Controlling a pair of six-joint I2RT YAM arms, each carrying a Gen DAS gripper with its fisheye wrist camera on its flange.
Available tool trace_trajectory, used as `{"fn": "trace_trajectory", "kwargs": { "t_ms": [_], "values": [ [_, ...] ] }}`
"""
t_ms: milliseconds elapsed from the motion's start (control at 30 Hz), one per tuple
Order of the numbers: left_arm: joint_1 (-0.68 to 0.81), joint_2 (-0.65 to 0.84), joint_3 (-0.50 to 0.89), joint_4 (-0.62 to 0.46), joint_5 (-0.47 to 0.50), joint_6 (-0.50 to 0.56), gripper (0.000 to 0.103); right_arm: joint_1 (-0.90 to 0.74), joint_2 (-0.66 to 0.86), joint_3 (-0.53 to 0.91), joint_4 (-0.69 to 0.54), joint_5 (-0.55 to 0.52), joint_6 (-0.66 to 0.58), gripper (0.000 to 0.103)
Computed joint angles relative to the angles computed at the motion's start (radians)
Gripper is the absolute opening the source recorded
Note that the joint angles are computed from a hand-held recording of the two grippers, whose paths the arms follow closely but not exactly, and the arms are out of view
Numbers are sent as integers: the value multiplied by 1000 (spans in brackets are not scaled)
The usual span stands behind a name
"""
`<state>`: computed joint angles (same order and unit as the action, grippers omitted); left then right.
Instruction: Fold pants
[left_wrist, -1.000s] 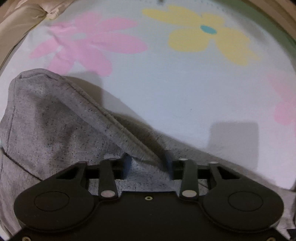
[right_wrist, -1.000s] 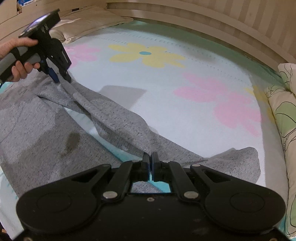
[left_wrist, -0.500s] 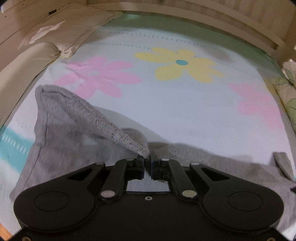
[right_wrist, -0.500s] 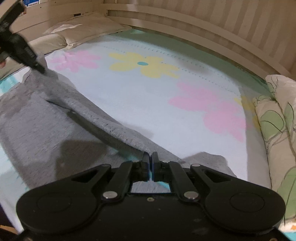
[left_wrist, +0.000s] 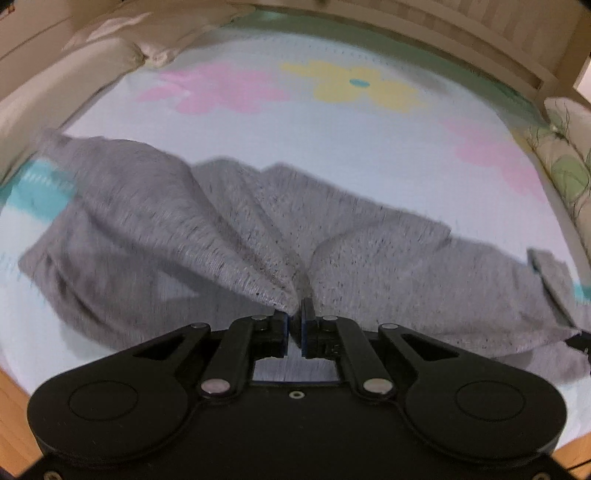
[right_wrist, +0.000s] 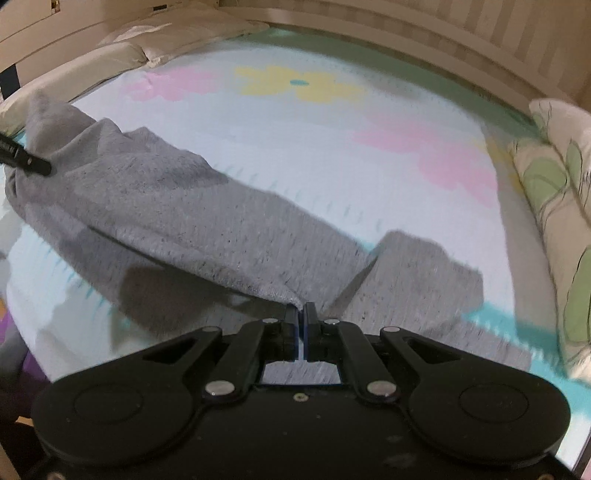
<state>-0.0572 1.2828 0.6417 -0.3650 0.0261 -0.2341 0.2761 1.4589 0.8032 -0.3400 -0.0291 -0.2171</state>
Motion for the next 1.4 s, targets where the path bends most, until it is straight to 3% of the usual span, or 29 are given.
{"fn": "trace_trajectory", "kwargs": {
  "t_ms": [400,700,833,1000,1100,1233,1400],
  "values": [
    [-58,150,-20,126,-62,43,8,28,60,-21,61,42,50,3],
    [-52,298,33,223,-46,28,8,102,60,-114,188,162,76,3],
    [-85,305,87,121,-72,76,11,108,82,-115,140,186,85,9],
    [-18,262,200,-114,82,150,17,28,-24,-146,66,84,157,18],
    [-4,246,255,-194,151,164,17,-29,-92,-141,9,52,200,21],
    [-13,279,346,-215,206,136,17,-98,-134,-109,-20,63,257,23],
    [-72,443,466,-141,191,71,17,-84,-12,-14,38,164,320,26]
  ]
}}
